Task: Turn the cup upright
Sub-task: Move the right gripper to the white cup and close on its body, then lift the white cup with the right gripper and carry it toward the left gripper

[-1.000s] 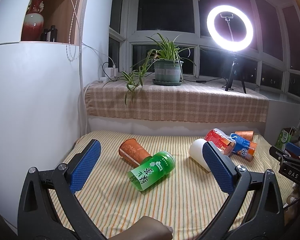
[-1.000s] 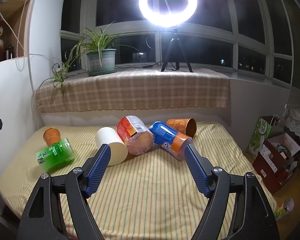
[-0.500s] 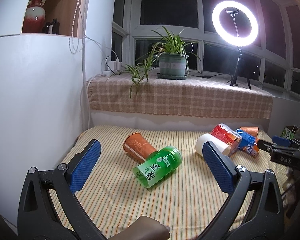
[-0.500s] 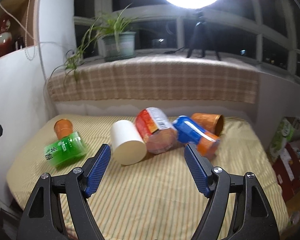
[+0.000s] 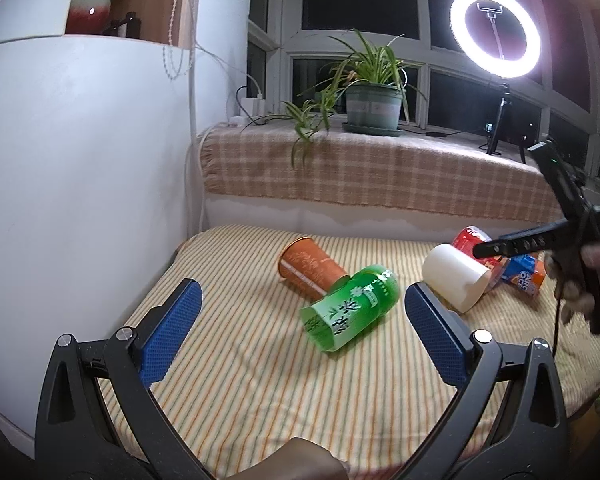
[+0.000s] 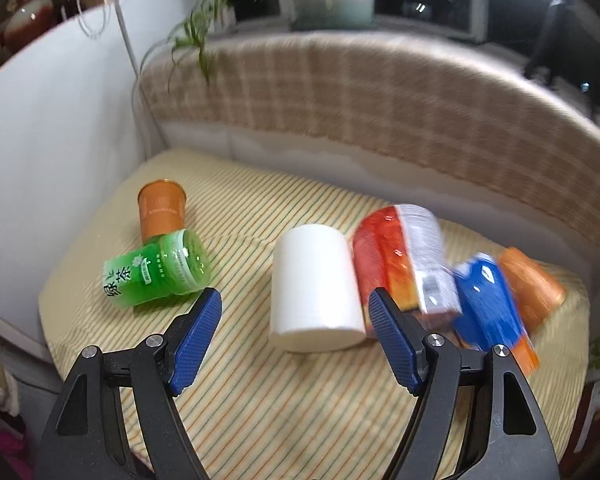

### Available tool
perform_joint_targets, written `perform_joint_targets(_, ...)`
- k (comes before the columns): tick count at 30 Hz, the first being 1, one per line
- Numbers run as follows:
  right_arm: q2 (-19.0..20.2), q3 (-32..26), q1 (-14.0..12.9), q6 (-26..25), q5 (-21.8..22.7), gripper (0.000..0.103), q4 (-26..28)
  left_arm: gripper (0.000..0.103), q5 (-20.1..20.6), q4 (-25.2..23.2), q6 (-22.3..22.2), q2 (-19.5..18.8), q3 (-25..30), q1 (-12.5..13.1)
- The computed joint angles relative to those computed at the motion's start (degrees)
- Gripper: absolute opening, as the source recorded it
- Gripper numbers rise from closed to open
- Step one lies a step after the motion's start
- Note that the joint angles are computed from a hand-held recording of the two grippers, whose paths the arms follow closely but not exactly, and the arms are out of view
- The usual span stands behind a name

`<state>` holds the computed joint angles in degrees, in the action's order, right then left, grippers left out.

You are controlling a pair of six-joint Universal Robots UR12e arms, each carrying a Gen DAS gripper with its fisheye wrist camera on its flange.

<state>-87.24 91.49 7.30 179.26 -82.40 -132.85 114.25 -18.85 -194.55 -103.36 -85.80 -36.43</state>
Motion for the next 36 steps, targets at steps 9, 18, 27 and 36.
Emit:
perform_joint_targets(9, 7.65, -11.23, 0.66, -4.18, -0.33, 0.076, 17.46, 0.103, 0.94, -0.91, -1.93, 0.7, -0.99, 0.72)
perform_joint_targets(18, 10.88, -15.48, 1.59, -5.54, -4.71, 0.076, 23.8, 0.103, 0.77, -1.57, -2.94, 0.97, -1.3, 1.38)
perform_joint_targets(27, 13.03, -17.18, 3.46, -8.77, -10.82, 0.075, 27.06, 0.103, 0.9, -1.36, -2.89, 0.83, -1.15, 1.33)
perform_joint_targets(36, 11.36, -15.21, 3.89, -14.99, -10.58, 0.074, 23.49, 0.103, 1.99, -1.81, -2.73, 0.83, -1.0, 1.13)
